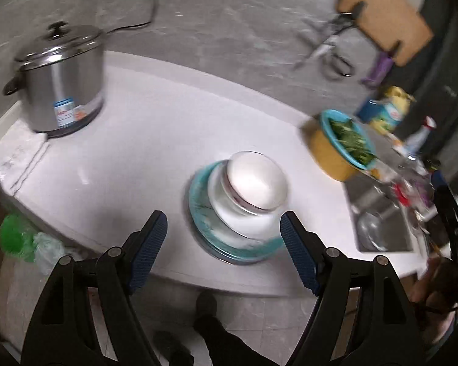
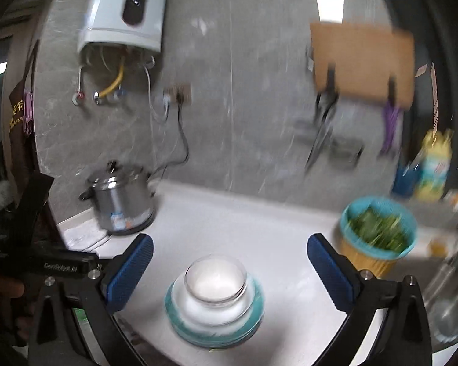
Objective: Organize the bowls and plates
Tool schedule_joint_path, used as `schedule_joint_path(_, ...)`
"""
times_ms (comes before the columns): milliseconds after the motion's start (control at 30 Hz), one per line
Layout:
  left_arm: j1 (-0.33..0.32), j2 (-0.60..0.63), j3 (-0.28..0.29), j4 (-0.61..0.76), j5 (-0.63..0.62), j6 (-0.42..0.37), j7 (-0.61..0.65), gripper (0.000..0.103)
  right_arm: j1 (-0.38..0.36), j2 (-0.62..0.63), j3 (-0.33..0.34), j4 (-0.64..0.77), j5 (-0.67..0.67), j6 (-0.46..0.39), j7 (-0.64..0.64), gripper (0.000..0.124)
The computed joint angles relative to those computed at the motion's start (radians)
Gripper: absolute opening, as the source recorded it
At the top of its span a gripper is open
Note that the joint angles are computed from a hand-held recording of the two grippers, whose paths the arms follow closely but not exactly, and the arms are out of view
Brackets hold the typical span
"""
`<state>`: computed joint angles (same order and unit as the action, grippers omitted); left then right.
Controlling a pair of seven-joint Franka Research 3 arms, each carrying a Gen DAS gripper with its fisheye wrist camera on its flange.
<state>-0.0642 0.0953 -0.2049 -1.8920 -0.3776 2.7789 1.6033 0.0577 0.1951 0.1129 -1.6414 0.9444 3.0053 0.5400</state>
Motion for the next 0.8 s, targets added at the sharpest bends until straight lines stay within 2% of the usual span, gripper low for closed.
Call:
schedule_joint_path(33, -0.032, -0.022, 0.032, -0.023, 0.072, 0.000, -0.035, 0.075, 0.023, -0.017, -0.002, -0.034, -0.024, 0.076, 0.007, 0.103)
schedule_joint_path(67, -0.050, -0.037, 0.050, -0.035, 0.213, -0.015, -0.139, 0.075, 0.064, -0.024, -0.040, -0.058, -0.119, 0.107, 0.075, 0.103)
schedule_joint_path(100, -0.036, -0.050, 0.033, -0.047, 0.285, -0.027, -0.193, 0.075, 0.070, -0.028, -0.051, -0.066, -0.182, 0.082, 0.118, 0.103)
schedule_joint_path(200, -0.049, -0.088, 0.031, -0.084, 0.350, -0.059, -0.293, 0.075, 0.050, -0.040, -0.050, -0.057, -0.210, -0.039, 0.185, 0.103)
schedule_joint_path(333, -0.064, -0.099, 0.026, -0.090, 0.430, -0.074, -0.406, 0.075, 0.019, -0.038, -0.052, -0.027, -0.171, -0.147, 0.212, 0.103)
schedule_joint_path(433, -0.082, -0.080, 0.015, -0.053, 0.567, -0.111, -0.543, 0.080, 0.005, -0.030, -0.076, -0.009, -0.192, -0.210, 0.274, 0.103)
schedule_joint_path(467, -0.092, -0.086, 0.010, -0.050, 0.609, -0.129, -0.587, 0.092, -0.005, -0.027, -0.078, -0.005, -0.178, -0.225, 0.279, 0.103)
schedule_joint_path(500, -0.101, -0.082, 0.005, -0.040, 0.648, -0.141, -0.627, 0.097, -0.012, -0.031, -0.079, -0.010, -0.164, -0.227, 0.281, 0.103)
schedule_joint_path(667, -0.131, -0.067, -0.005, -0.001, 0.716, -0.178, -0.715, 0.097, -0.026, -0.037, -0.086, -0.020, -0.161, -0.219, 0.265, 0.103)
schedule_joint_path(800, -0.167, -0.045, -0.017, 0.057, 0.820, -0.296, -0.783, 0.103, -0.024, -0.047, -0.095, -0.034, -0.202, -0.243, 0.311, 0.103)
